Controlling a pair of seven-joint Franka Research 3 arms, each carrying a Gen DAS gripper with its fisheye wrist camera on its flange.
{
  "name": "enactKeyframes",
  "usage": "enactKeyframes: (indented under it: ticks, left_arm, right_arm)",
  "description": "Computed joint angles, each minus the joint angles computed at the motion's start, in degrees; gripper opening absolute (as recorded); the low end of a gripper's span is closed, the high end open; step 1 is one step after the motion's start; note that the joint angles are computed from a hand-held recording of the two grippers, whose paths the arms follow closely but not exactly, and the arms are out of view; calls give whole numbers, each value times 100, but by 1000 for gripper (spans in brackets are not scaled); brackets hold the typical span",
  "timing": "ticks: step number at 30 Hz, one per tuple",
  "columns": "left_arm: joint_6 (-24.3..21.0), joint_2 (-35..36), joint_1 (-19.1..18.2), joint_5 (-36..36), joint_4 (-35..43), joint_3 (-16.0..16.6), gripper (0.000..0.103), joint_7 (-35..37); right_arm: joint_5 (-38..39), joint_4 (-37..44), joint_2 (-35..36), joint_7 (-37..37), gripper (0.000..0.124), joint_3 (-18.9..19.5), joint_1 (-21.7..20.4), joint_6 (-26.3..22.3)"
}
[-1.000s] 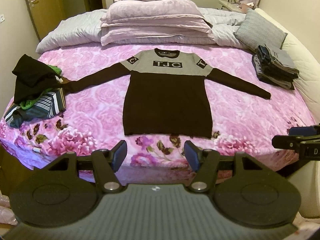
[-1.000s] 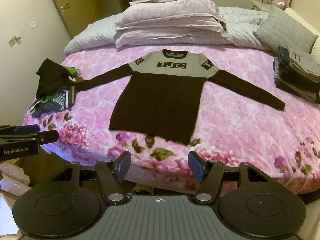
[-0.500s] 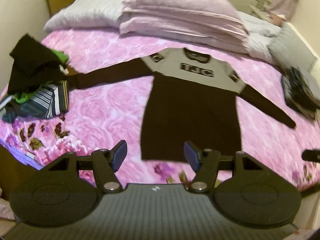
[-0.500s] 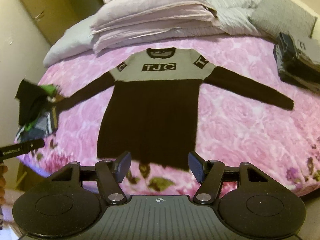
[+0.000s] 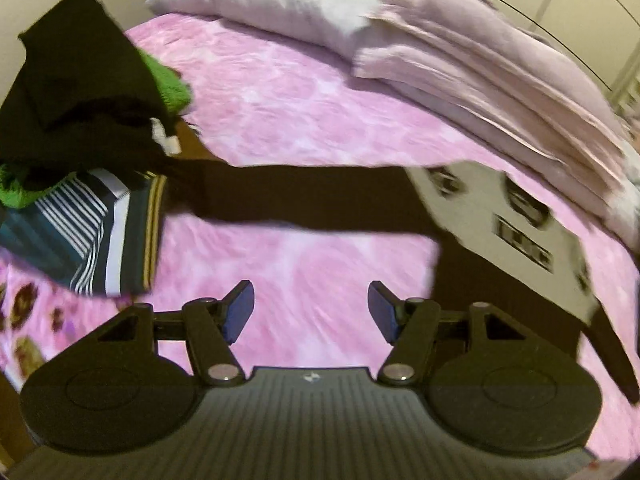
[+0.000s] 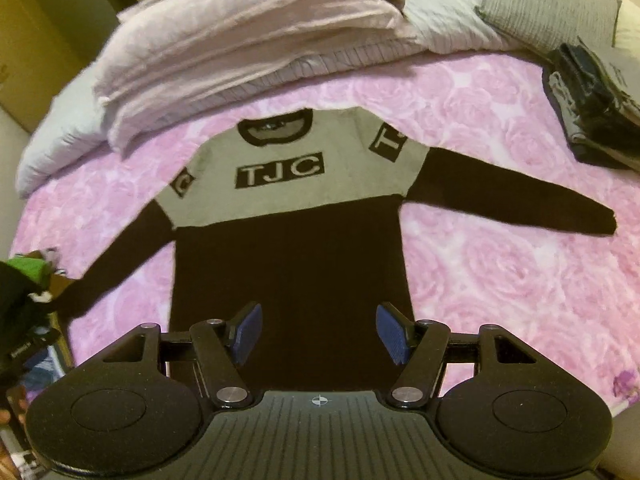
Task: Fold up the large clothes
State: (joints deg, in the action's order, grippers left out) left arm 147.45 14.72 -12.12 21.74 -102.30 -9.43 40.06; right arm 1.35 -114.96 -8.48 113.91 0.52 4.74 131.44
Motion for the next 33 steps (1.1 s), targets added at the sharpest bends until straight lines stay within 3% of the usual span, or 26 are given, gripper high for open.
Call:
enactKeyframes:
  ticks: [8,17,20,21,27,33]
  left_arm:
    - [449,1242,-30,949,663,854,49,-1565]
    - [1147,1786,-31,1414,860,1345,42,-3311]
    - [1102,1948,85,1320,1027,1245,23,-3228]
    - [1063,1984,133,1270,1072,1195,5,-3123]
    - [961,1746,-296,1975,1178,1481,3,-3386]
    - [1056,2003,-749,2779,2316,1224,3,-2653]
  right_arm:
    - [-227,284,957,141,60,-34,145,-337]
    - [-495,353,1528,-213,60,-147,344,-116]
    - [-661,345,1667,-328,60,-215,357,156]
    - [-696,372,1721,-329,60,-236,361,209]
    - [-816,334,1847,-255,60,-451,237,718]
    - [-1053,-26,1630,68,60,-671,-23,1222]
